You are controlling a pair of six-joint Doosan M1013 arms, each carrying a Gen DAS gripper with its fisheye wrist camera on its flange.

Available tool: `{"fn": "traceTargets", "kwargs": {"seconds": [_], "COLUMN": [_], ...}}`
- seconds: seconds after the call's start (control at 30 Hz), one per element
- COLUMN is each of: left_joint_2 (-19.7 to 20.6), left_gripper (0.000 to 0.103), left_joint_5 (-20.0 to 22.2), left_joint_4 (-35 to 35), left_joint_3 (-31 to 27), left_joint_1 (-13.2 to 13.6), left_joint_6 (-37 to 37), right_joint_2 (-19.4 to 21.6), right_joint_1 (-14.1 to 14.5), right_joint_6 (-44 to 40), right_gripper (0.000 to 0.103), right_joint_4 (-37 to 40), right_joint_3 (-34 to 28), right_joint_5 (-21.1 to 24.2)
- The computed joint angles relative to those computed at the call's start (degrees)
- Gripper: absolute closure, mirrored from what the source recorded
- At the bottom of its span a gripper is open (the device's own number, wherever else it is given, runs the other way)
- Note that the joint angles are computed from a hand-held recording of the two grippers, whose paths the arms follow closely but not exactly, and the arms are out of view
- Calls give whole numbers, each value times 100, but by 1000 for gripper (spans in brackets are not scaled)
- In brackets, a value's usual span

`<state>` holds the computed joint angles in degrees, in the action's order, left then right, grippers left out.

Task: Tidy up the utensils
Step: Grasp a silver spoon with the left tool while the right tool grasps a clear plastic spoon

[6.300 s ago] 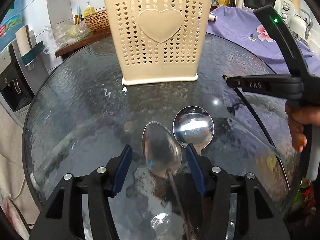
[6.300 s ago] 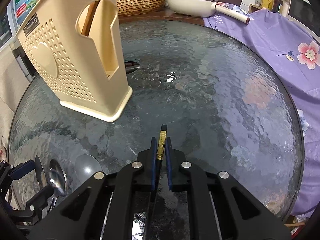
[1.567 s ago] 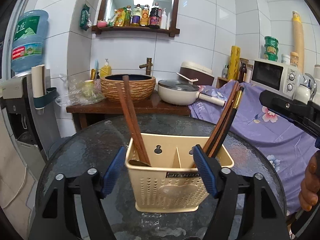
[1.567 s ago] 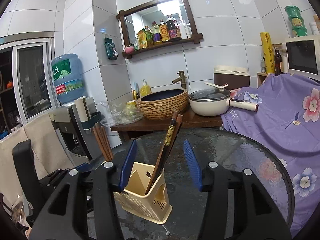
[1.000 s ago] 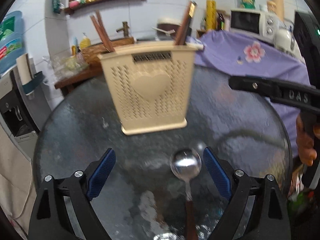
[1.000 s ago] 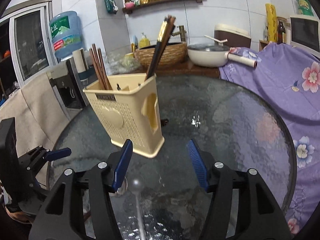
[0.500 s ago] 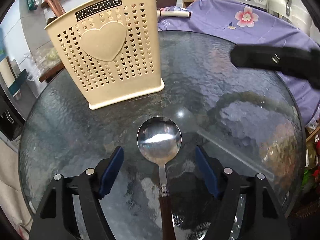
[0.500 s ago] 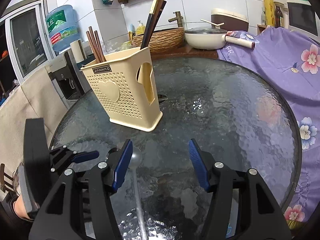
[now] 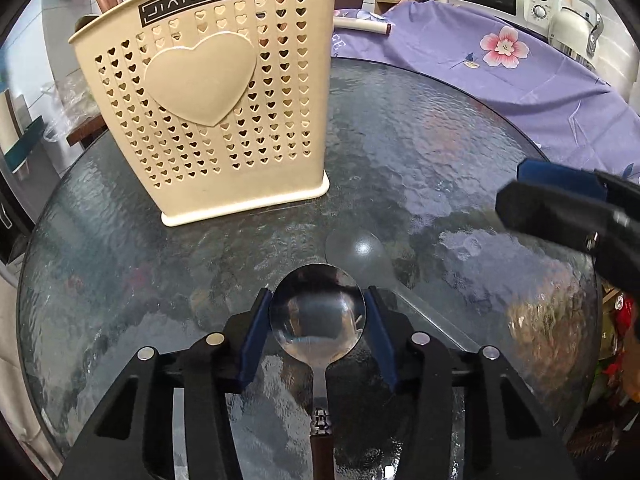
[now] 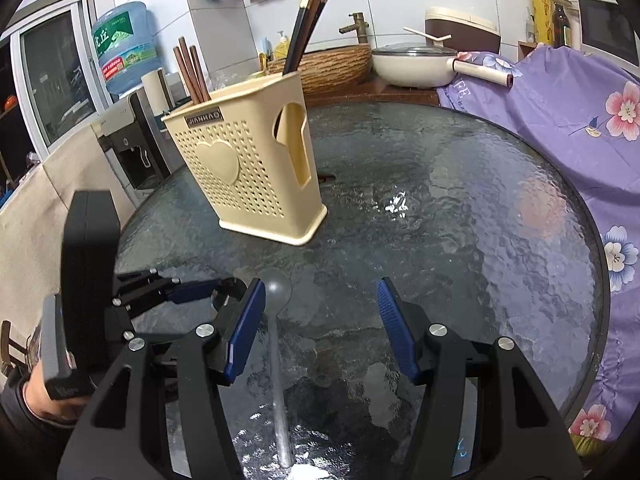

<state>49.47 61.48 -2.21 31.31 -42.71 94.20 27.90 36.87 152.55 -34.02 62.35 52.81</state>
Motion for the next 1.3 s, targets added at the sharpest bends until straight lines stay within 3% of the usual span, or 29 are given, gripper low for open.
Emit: {"fn": "traceTargets", "kwargs": {"seconds": [0.13, 0.37, 0.43, 0.6, 1.07, 1.13, 1.3], "left_joint_2": [90, -155, -223, -391, -494, -504, -525], "left_gripper": [57, 57, 57, 57, 57, 57, 57], "left_joint_5": [175, -250, -364, -633, -840, -855, -884], "left_joint_4": [-350, -534, -516, -523, -465, -467, -467], "left_joint_3": [-216, 127, 211, 434, 616, 635, 673], "left_joint_1": [90, 230, 253, 318, 405, 414, 425], "left_joint_6": [-19, -190, -236, -293, -451, -463, -473], "right_joint_2": [55, 391, 577, 845, 1158, 1219, 1344], "right_joint_1": [-33, -34, 24, 73, -11, -27, -80], "right_joint_6": [-302, -1909, -2238, -2450, -2511, -2529, -2643], "right_gripper": [45, 45, 45, 44, 44, 46, 66], "right_joint_4": [310, 1350, 1365, 1345, 1372, 1356, 1371], "right_joint_3": [-82, -563, -826, -1215, -1678, -1768, -1987], "right_joint_5": [207, 610, 923, 1421, 1397, 1387, 1425]}}
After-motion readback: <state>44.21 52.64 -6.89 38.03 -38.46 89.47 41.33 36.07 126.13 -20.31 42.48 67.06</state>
